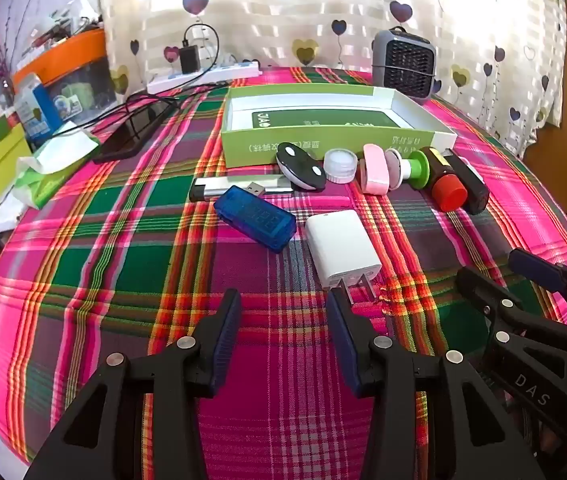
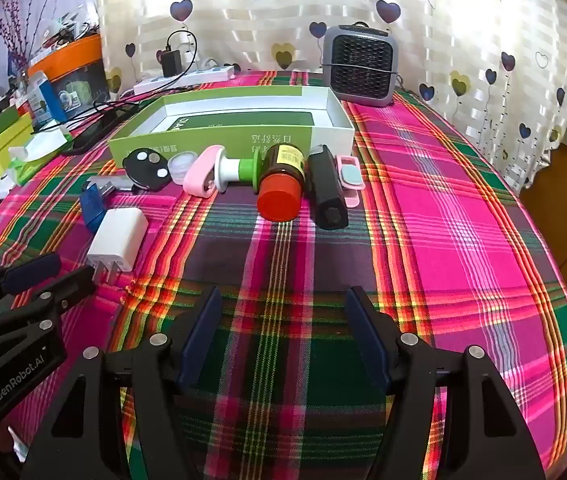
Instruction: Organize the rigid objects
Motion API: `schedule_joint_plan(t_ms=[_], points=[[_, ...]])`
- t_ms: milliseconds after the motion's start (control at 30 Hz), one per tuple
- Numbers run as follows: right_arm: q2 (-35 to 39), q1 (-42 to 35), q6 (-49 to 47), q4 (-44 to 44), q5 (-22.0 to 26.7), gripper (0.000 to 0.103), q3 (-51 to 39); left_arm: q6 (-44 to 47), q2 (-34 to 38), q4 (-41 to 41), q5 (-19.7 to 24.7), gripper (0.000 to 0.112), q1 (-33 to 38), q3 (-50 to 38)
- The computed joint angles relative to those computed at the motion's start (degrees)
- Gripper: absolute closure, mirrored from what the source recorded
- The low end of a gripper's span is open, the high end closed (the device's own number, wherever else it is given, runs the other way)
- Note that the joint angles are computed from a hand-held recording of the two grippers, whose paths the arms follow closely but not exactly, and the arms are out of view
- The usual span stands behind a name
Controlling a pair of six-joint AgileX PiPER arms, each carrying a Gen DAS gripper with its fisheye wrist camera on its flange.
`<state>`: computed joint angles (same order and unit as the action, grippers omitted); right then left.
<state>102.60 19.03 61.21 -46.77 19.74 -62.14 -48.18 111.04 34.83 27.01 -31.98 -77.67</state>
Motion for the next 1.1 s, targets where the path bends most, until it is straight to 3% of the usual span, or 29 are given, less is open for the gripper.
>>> schedule_joint_plan(t_ms=[1100], points=[[-0.1,0.1,1.5,-1.4,-0.3,0.038,0.4,-0.8,-0.1,0.8,-0.4,0.070,0.0,0.3]])
